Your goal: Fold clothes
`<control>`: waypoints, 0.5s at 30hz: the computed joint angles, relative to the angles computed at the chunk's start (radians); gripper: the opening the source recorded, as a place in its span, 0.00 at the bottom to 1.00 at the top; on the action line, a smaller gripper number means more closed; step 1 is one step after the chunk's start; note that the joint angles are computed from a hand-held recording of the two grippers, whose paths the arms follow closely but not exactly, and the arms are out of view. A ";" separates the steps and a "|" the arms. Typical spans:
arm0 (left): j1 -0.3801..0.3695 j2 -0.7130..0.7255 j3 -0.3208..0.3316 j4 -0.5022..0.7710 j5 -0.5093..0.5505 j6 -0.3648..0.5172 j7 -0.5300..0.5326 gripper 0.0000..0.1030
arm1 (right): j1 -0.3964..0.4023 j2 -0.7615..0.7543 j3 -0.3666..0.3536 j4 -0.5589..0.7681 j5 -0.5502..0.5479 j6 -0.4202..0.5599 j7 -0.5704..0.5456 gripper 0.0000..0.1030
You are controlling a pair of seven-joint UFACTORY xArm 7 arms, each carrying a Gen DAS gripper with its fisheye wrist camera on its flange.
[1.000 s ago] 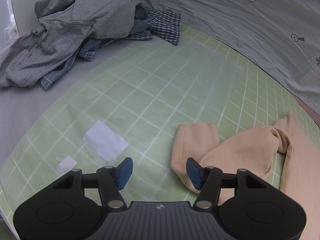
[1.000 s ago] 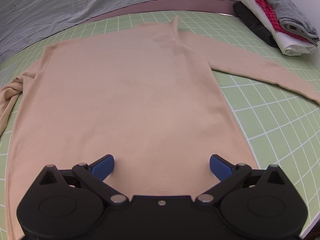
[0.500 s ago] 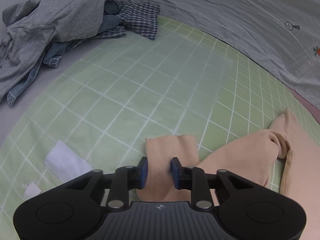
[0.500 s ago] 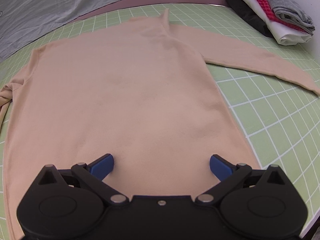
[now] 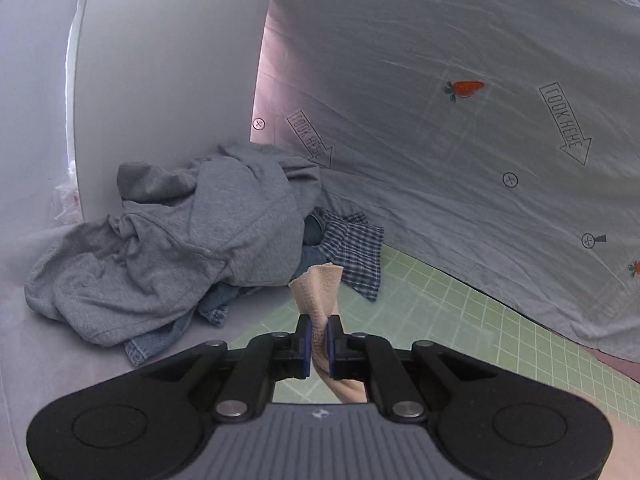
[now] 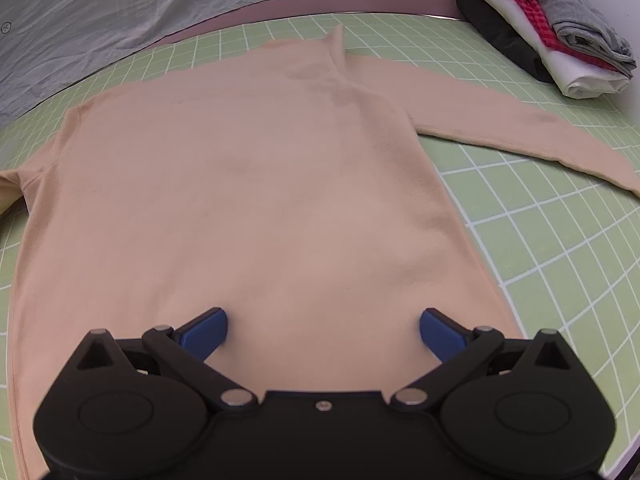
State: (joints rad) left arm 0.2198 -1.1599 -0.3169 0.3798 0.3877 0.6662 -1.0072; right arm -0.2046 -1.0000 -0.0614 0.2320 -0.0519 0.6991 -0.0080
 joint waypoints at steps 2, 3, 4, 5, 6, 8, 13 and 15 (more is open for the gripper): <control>-0.046 -0.007 0.005 -0.009 -0.048 0.111 0.007 0.09 | 0.001 0.003 -0.001 0.000 0.000 -0.005 -0.003 1.00; -0.071 -0.007 0.011 -0.014 -0.079 0.174 0.002 0.09 | 0.001 0.004 -0.002 -0.001 0.001 -0.007 -0.005 1.00; -0.096 -0.016 0.019 -0.024 -0.112 0.232 -0.012 0.11 | 0.000 0.004 -0.003 0.000 0.001 -0.008 -0.006 1.00; -0.119 -0.027 0.029 -0.036 -0.144 0.286 -0.029 0.12 | 0.000 0.005 -0.003 0.000 0.001 -0.008 -0.007 1.00; -0.139 -0.044 0.039 -0.049 -0.170 0.330 -0.048 0.14 | -0.001 0.005 -0.003 0.000 0.001 -0.008 -0.008 1.00; -0.163 -0.080 0.057 -0.072 -0.201 0.390 -0.083 0.17 | -0.001 0.004 -0.003 0.000 0.002 -0.007 -0.009 1.00; -0.166 -0.164 0.076 -0.101 -0.199 0.453 -0.135 0.39 | -0.002 0.002 -0.002 -0.001 0.003 -0.007 -0.010 1.00; -0.146 -0.155 0.088 -0.096 -0.169 0.454 -0.124 0.44 | -0.002 0.001 -0.003 -0.002 0.003 -0.007 -0.012 1.00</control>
State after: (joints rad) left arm 0.0734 -1.3151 -0.2294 0.2840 0.2188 1.1206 -1.1309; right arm -0.2066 -0.9989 -0.0640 0.2299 -0.0489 0.6919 -0.0197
